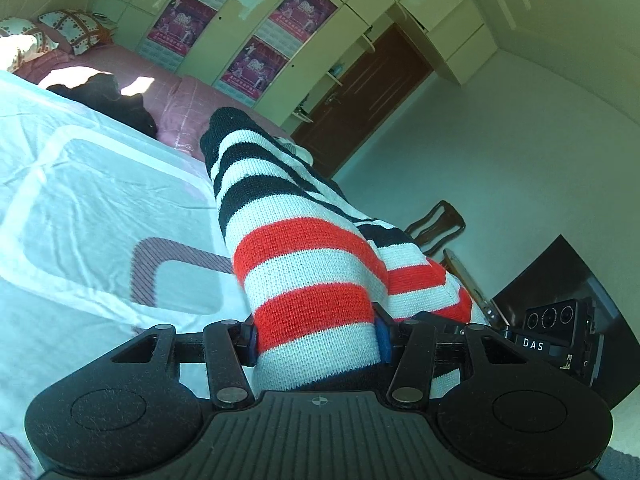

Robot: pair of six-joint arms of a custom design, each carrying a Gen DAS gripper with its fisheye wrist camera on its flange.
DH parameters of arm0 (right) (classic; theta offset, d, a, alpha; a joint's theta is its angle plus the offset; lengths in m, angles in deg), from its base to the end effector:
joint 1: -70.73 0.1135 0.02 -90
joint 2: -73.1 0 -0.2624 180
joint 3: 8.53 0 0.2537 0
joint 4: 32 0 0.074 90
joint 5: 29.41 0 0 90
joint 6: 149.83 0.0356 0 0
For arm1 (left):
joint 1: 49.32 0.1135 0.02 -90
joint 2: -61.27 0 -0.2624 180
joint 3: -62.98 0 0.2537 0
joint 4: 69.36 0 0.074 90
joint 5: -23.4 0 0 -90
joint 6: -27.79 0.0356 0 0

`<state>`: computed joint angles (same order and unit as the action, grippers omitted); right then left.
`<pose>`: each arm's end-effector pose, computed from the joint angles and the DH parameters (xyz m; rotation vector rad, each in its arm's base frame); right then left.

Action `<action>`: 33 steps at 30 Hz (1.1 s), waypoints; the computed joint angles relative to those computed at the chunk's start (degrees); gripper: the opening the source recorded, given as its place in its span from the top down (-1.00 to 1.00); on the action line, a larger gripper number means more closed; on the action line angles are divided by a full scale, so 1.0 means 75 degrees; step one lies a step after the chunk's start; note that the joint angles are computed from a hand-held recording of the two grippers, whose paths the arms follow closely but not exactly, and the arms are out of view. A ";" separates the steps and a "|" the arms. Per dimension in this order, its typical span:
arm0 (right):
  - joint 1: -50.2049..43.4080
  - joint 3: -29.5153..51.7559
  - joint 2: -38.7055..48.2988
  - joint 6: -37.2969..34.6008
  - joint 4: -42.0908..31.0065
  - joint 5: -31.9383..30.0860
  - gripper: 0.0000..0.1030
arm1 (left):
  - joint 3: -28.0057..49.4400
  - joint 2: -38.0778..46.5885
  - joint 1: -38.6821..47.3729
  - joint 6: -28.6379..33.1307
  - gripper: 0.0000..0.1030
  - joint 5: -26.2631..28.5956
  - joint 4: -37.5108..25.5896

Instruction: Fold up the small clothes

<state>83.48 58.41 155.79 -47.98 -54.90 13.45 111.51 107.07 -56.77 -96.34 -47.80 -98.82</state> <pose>0.2942 0.0933 0.2436 -0.4744 2.1769 1.1528 0.1836 -0.0356 0.2653 -0.2750 2.0844 -0.7811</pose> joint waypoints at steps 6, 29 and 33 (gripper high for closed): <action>0.1975 -0.0222 0.0435 0.1626 0.1679 0.1256 0.31 | 0.0325 -0.0369 0.4033 0.2503 0.02 0.3118 -0.2164; 0.4993 0.2403 0.4018 0.3084 0.2356 0.3020 0.31 | 0.1300 0.4731 0.9103 0.8216 0.01 0.5221 -0.3609; 0.4894 0.2459 0.4546 0.3294 0.2386 0.2817 0.21 | 0.1094 0.5333 0.9078 0.8113 -0.13 0.5225 -0.3060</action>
